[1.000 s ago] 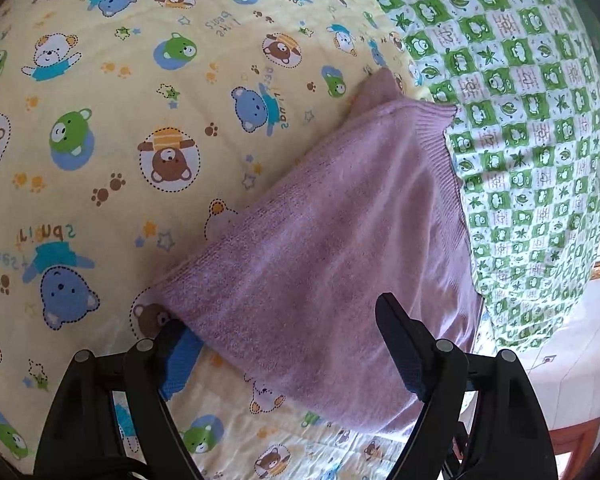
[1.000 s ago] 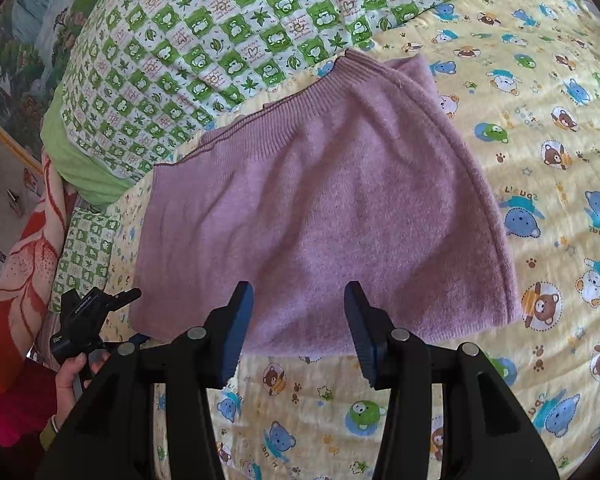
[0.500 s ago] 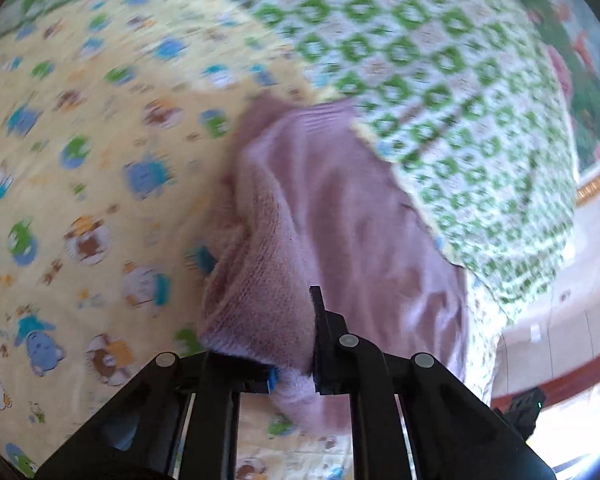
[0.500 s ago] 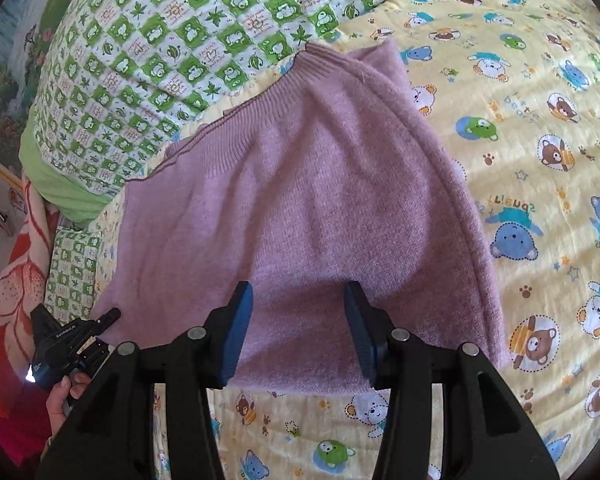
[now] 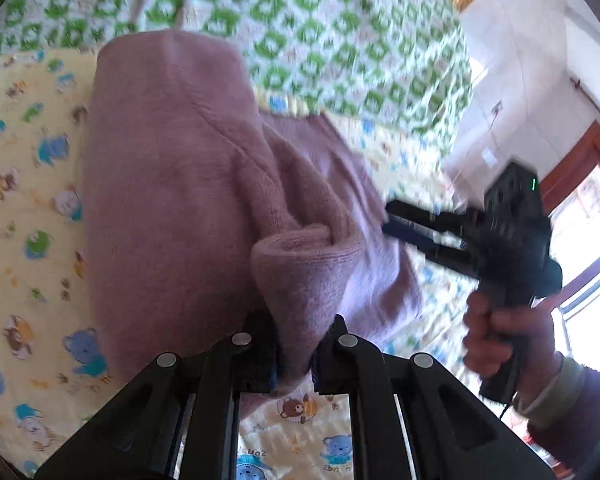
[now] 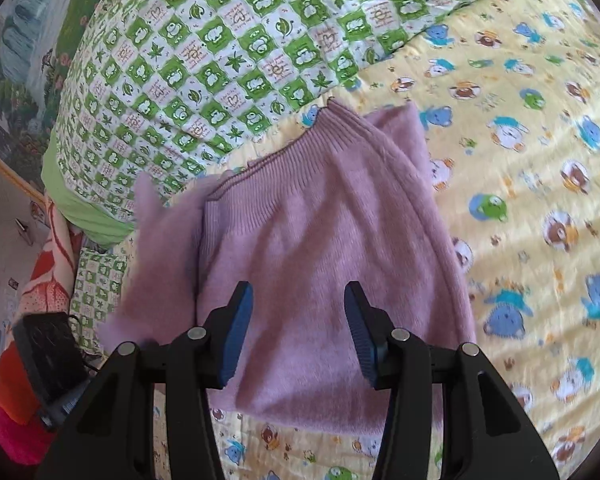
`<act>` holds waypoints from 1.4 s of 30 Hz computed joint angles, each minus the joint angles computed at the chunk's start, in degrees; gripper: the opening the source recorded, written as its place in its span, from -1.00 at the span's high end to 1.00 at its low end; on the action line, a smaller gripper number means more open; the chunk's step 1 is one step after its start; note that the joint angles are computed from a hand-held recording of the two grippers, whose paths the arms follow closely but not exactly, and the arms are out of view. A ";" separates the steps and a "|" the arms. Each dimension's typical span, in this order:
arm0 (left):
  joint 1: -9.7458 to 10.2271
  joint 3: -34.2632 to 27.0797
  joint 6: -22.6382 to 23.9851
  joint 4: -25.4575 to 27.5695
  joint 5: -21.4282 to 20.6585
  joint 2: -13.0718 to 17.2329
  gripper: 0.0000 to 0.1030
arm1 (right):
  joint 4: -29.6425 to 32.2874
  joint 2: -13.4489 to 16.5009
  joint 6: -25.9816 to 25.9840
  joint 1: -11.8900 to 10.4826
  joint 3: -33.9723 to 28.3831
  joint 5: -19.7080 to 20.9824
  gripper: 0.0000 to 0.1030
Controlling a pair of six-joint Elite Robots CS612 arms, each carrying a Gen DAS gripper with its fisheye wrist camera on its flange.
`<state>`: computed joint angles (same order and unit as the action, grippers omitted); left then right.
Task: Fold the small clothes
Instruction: 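Grasp the folded sweater edge with the left gripper and lift it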
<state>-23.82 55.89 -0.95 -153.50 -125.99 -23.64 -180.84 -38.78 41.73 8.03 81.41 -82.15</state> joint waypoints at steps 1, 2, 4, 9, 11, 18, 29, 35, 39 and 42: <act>-0.21 0.07 0.26 0.62 0.50 0.13 0.81 | 1.02 0.63 -0.38 -0.40 -1.25 1.95 0.04; -0.31 -0.03 0.04 0.99 0.92 0.30 0.81 | 1.92 1.11 -0.65 -0.61 -2.26 3.18 0.02; -0.25 -0.25 -0.72 1.19 0.64 0.56 0.81 | 3.31 2.76 -1.35 -1.02 -5.25 6.39 -0.21; -0.03 -0.50 -0.88 1.61 0.52 0.73 0.81 | 8.73 7.82 -3.78 -1.55 -14.46 14.08 -0.36; 0.04 -0.42 -1.18 1.74 0.42 0.73 0.81 | 11.75 9.67 -5.38 -1.59 -18.25 15.29 -0.36; -0.25 -1.16 -1.81 2.46 0.95 1.09 0.81 | 20.98 16.91 -9.05 -1.60 -33.03 19.18 -0.28; -0.97 -1.99 -0.16 0.57 -4.01 0.18 0.81 | 17.37 15.47 -10.81 -1.68 -33.51 17.74 0.70; -3.02 -3.20 5.71 3.88 -6.76 0.44 0.80 | 7.00 7.97 -11.53 -3.15 -20.65 13.92 0.71; -4.24 -5.04 7.92 8.78 -5.92 1.89 0.81 | 7.81 5.57 -9.57 -4.33 -14.94 9.77 0.71; -4.81 -5.43 9.21 10.02 -4.94 2.36 0.81 | 7.73 5.00 -8.34 -4.94 -12.12 7.87 0.71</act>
